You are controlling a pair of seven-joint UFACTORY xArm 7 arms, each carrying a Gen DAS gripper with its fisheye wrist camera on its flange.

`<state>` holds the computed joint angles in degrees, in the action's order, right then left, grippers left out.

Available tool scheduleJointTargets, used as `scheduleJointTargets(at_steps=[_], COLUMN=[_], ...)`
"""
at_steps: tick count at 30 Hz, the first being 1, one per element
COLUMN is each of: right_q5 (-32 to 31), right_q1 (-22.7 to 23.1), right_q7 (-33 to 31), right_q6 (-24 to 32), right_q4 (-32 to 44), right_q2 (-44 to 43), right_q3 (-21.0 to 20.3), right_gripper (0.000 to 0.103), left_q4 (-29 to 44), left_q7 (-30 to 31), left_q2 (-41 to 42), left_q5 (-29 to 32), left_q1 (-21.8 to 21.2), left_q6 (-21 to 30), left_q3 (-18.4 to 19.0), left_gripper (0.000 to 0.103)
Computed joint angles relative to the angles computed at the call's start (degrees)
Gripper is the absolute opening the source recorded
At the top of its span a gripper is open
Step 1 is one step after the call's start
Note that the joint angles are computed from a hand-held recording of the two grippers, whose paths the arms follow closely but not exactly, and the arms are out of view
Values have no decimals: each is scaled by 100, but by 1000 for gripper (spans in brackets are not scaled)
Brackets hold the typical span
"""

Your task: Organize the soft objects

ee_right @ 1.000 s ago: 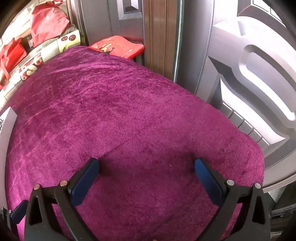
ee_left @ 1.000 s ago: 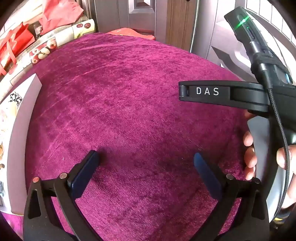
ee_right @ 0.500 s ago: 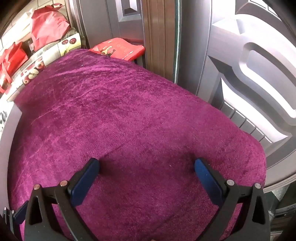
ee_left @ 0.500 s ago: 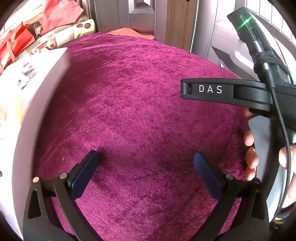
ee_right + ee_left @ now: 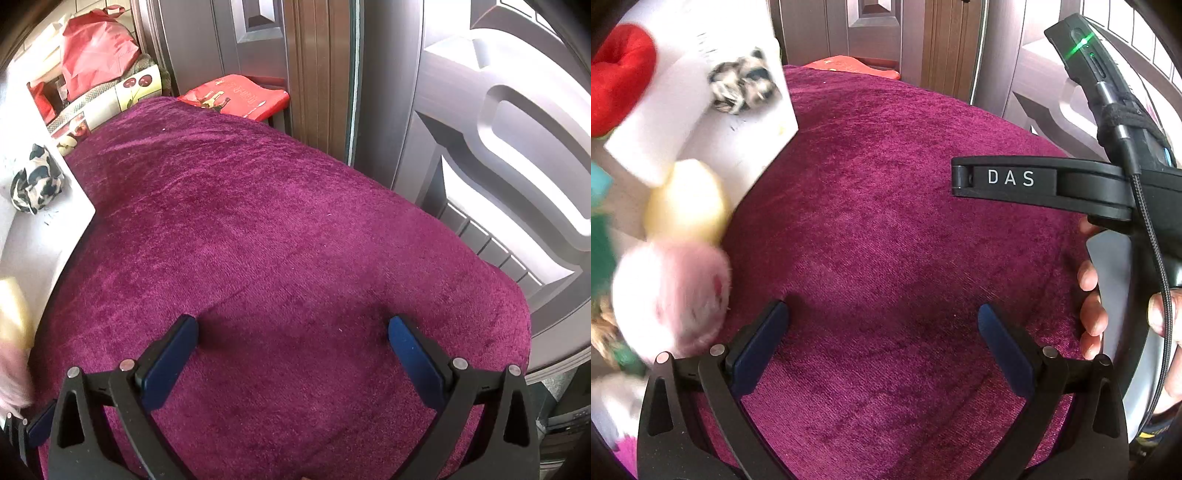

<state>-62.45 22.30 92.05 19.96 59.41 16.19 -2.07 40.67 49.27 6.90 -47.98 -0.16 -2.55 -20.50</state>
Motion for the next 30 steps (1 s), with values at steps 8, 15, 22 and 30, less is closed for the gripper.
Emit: scheduleJointTargets(at_steps=[8,15,22,30], right_q5=[-41,-95,-113,-203], right_q1=[5,18,6,-23], right_q7=[34,119,148,249], right_q6=[-18,-48,-77,-171], right_q4=[-10,-11,-23,-60], right_q2=[8,9,-4,-34], right_q3=[-10,-22,-18,-26], right_gripper=[103,103,103,103], left_q4=[-31,-11,-13,-13], left_q7=[178,181,200,240], left_q2=[-26,-10,-10,-16], left_q5=[-194,-202,-221,-265], left_q1=[18,-40,-21,-31], left_q6=[-19,-14,-19,-14], left_q3=[-44,13,-9,-3], left_gripper=[102,102,102,102])
